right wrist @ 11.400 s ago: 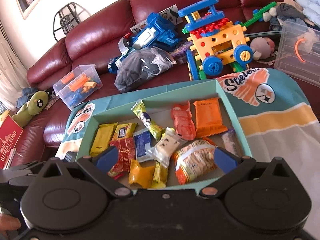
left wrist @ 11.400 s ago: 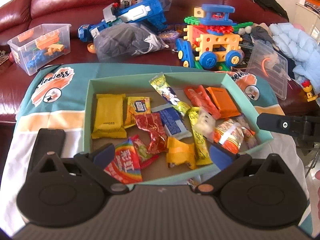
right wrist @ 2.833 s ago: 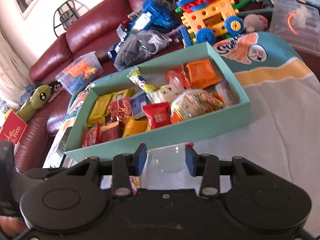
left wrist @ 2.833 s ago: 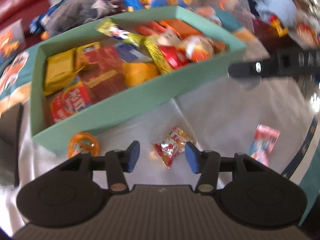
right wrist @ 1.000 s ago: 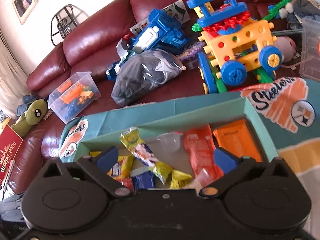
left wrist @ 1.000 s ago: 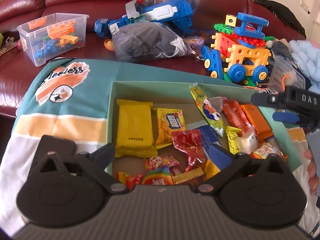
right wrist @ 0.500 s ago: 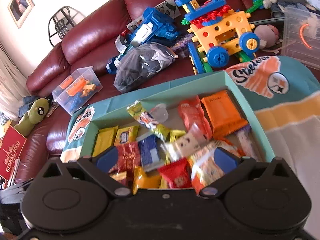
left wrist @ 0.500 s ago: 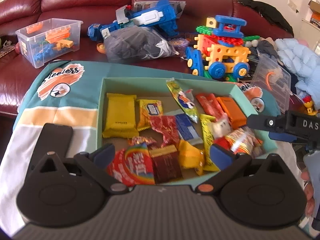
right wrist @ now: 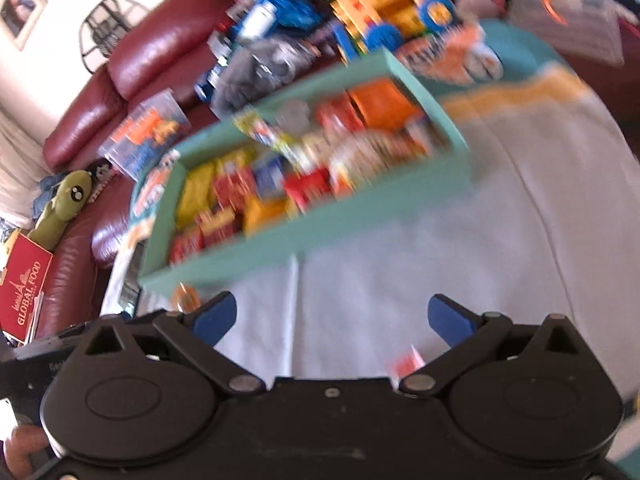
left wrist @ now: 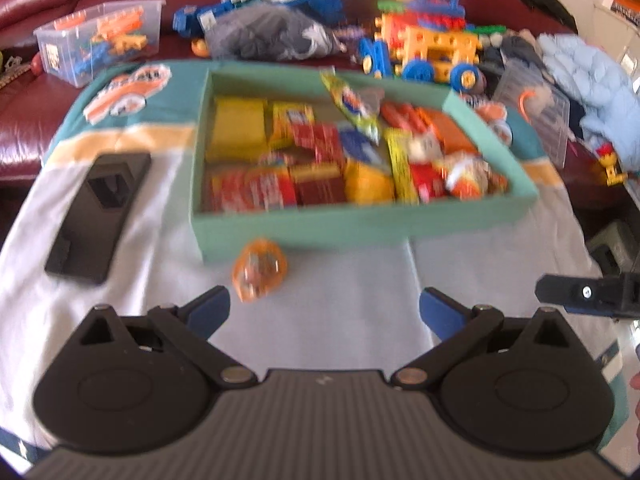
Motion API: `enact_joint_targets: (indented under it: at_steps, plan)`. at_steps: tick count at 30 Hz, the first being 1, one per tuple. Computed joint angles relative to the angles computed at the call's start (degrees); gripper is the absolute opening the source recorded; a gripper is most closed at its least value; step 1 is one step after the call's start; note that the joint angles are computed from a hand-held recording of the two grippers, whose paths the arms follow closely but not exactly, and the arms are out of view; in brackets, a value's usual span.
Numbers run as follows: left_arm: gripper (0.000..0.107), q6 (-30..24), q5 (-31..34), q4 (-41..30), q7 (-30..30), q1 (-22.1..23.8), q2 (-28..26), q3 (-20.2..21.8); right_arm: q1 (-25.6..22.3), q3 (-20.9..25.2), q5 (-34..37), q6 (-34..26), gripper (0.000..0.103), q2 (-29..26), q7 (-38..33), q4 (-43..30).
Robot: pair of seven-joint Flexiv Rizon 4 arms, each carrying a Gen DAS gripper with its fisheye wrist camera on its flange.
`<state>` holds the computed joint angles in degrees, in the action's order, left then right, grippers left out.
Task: Organize snacks
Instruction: 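Grasp the pink packet with the right tool while the left tool grasps the orange round candy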
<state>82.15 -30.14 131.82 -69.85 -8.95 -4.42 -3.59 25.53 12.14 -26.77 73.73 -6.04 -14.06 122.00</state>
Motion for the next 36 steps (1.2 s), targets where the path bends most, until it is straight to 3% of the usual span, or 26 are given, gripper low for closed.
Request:
enact_joint_targets:
  at_steps: [4,6,8,13,17,18,20,21,24,29,31,33,34,36]
  plan:
    - [0.103,0.50,-0.89,2.66,-0.41,-0.33,0.31,-0.06,0.23,1.77,2.98,-0.30,0.101,2.37,2.05,4.40]
    - [0.103,0.63,-2.39,3.47,-0.26,-0.41,0.26,-0.27,0.40,2.03,2.31,0.32,0.092,3.25,4.74,6.43]
    - [0.103,0.72,-3.02,3.91,-0.28,-0.38,0.09,-0.24,0.37,2.10,1.22,1.06,0.076,3.54,7.04,7.82]
    - [0.103,1.93,-1.88,4.36,-1.62,0.12,-0.62,0.09,0.73,1.90,-2.84,0.46,0.054,2.69,9.28,8.13]
    - [0.103,1.90,2.98,2.91,-5.26,1.00,-1.83,1.62,2.17,0.39,-9.94,-1.39,0.048,-0.25,9.28,5.41]
    - [0.103,1.66,5.13,2.32,-6.84,1.24,-2.18,2.35,2.53,0.02,-11.62,-1.70,0.043,-1.08,8.80,4.54]
    - [0.103,1.51,8.56,1.02,-9.60,1.87,-3.14,3.31,3.31,-0.69,-14.69,-2.66,0.021,-2.76,7.36,2.78]
    - [0.103,1.52,10.05,0.32,-10.89,2.14,-3.68,3.69,4.01,-1.47,-18.05,-3.62,0.018,-3.52,6.78,2.00]
    - [0.103,1.45,13.18,-1.85,-13.25,3.03,-5.40,4.09,4.42,-2.28,-21.44,-3.27,0.018,-5.00,4.76,0.78]
    - [0.101,2.28,18.10,-6.48,-17.47,2.40,-9.58,4.92,3.57,-3.07,-20.79,0.46,0.018,-5.21,5.44,1.62]
    - [0.086,3.08,20.57,-8.18,-19.29,1.27,-11.23,5.82,3.43,-3.15,-20.23,0.92,0.018,-5.18,5.09,1.67]
    - [0.035,2.74,20.54,-8.96,-18.13,1.35,-12.05,5.00,3.14,-3.25,-19.88,1.73,0.019,-4.68,4.85,2.42]
    - [0.026,2.75,24.25,-9.83,-20.20,0.37,-12.41,6.44,3.12,-3.47,-20.06,2.39,0.021,-4.95,5.13,2.46]
    - [0.019,3.81,22.33,-8.60,-16.94,1.93,-12.10,3.76,3.15,-3.61,-19.65,3.54,0.024,-5.30,5.58,2.48]
